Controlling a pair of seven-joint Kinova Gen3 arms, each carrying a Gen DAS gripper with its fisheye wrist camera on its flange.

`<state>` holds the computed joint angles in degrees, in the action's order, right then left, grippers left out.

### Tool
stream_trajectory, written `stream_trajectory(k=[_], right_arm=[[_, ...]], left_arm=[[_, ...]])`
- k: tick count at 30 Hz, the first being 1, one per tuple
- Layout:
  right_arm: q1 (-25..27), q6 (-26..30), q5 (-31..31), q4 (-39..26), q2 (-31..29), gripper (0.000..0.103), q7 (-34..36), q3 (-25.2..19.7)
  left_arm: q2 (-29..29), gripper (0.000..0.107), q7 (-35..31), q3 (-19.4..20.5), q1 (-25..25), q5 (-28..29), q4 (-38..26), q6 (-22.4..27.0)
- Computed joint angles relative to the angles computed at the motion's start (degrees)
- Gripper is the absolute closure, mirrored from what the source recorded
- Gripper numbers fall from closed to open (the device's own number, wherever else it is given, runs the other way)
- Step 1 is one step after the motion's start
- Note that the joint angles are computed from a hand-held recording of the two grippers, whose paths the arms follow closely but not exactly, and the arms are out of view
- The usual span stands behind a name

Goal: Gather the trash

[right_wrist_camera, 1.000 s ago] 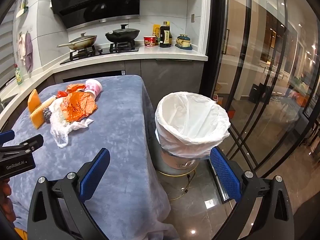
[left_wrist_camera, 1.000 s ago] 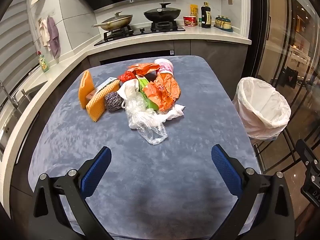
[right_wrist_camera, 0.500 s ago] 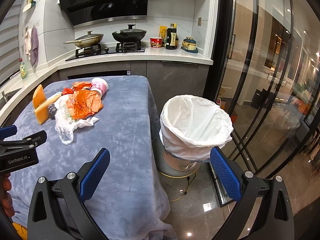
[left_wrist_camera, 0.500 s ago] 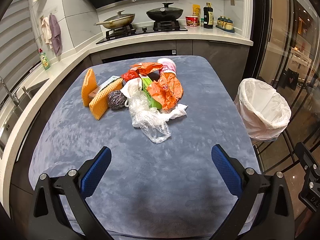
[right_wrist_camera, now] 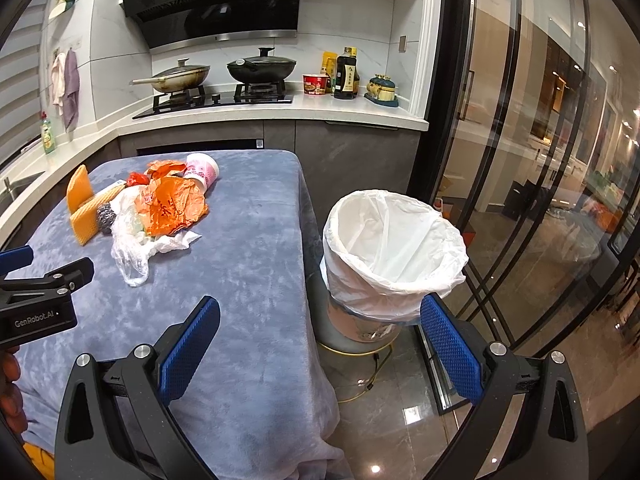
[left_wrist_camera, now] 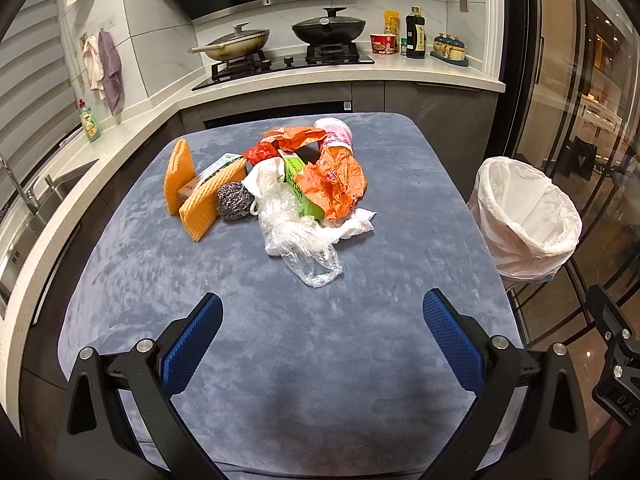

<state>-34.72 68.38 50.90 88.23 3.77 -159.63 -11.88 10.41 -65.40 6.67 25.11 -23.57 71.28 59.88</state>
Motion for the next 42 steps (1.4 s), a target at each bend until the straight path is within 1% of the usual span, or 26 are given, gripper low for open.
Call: stream_trajectory(k=[20,42], right_arm=[[-0.3,0.0,0.7,0.2,0.2,0.007,-0.2,0.0],[-0.3,0.6,0.9,-0.2,0.1,0.007,0.2,0.0]], left_arm=[[-0.3,0.012,0.3,0.0,-0.1,-0.2,0.6,-0.7],[-0.2,0.012,0.2,0.2,0.1,-0.1,0.0,-0.1]])
